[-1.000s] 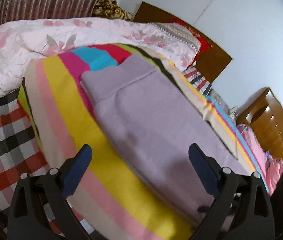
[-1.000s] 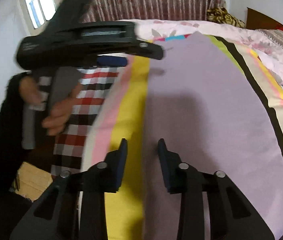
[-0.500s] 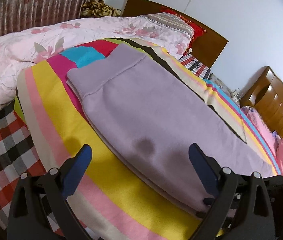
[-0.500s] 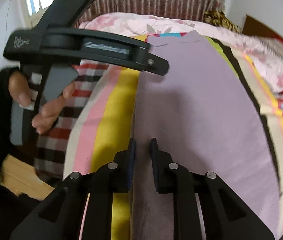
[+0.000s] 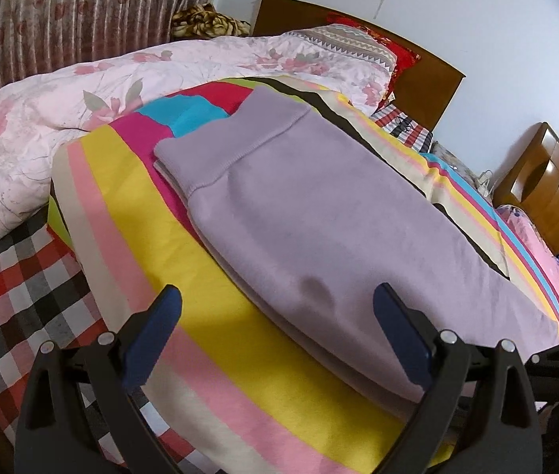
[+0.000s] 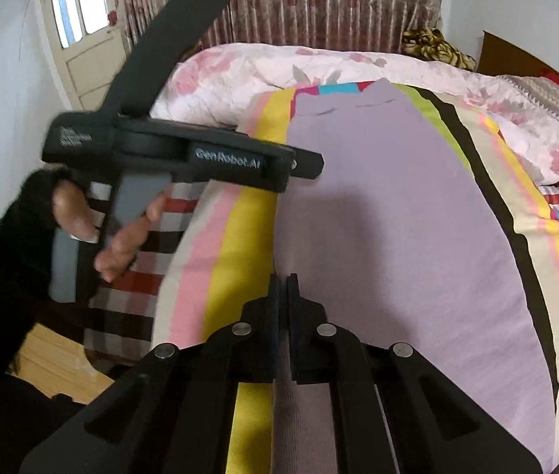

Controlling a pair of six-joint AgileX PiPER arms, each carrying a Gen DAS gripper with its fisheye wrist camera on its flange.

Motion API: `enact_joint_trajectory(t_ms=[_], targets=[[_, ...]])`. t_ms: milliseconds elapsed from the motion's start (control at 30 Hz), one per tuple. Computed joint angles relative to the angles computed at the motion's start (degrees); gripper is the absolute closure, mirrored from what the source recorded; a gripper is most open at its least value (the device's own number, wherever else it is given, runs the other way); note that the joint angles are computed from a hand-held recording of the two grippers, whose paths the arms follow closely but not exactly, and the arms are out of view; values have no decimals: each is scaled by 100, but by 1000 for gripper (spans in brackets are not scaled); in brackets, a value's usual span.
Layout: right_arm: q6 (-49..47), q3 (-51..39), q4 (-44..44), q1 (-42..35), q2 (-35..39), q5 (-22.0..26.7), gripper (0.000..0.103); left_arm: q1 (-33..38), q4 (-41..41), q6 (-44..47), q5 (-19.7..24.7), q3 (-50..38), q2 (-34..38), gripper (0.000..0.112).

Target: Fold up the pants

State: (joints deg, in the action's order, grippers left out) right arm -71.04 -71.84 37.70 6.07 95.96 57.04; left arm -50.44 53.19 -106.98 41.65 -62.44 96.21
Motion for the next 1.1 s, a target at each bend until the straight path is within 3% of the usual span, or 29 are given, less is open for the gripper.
enact_joint_trajectory(t_ms=[100, 167, 267, 367, 400, 433, 500, 667, 867, 933, 1100], targets=[[-79, 180, 49, 26, 86, -175, 98, 29, -76, 48, 3, -64, 87, 15], [143, -14, 32, -22, 195, 77, 95, 38, -151, 90, 38, -101, 122, 15], [62, 107, 47, 36, 68, 54, 90, 4, -178, 94, 160, -148, 120, 15], [53, -87, 438, -266, 5, 670, 89, -50, -143, 139, 156, -252, 25, 15], [74, -142, 552, -403, -43, 839, 84, -81, -162, 256, 181, -348, 15, 15], [3, -141, 705, -615, -149, 977, 71, -131, -186, 420, 204, -469, 21, 15], [-153, -6, 816, -1030, -434, 1049, 61, -211, -266, 756, 184, -676, 59, 15], [-245, 600, 170, -1769, -811, 918, 62, -126, -1273, 2169, -647, -990, 419, 15], [-736, 1434, 95, -1877, -1241, 796, 65, -199, -1559, 2657, -163, -1354, 1004, 24], [-722, 1592, 51, -1698, -1237, 387, 86, -185, -1529, 2629, -215, -1308, 1003, 23], [-1027, 1927, 41, -1635, -1565, 47, 87, -74, -1605, 2675, -417, -1221, 1011, 22]])
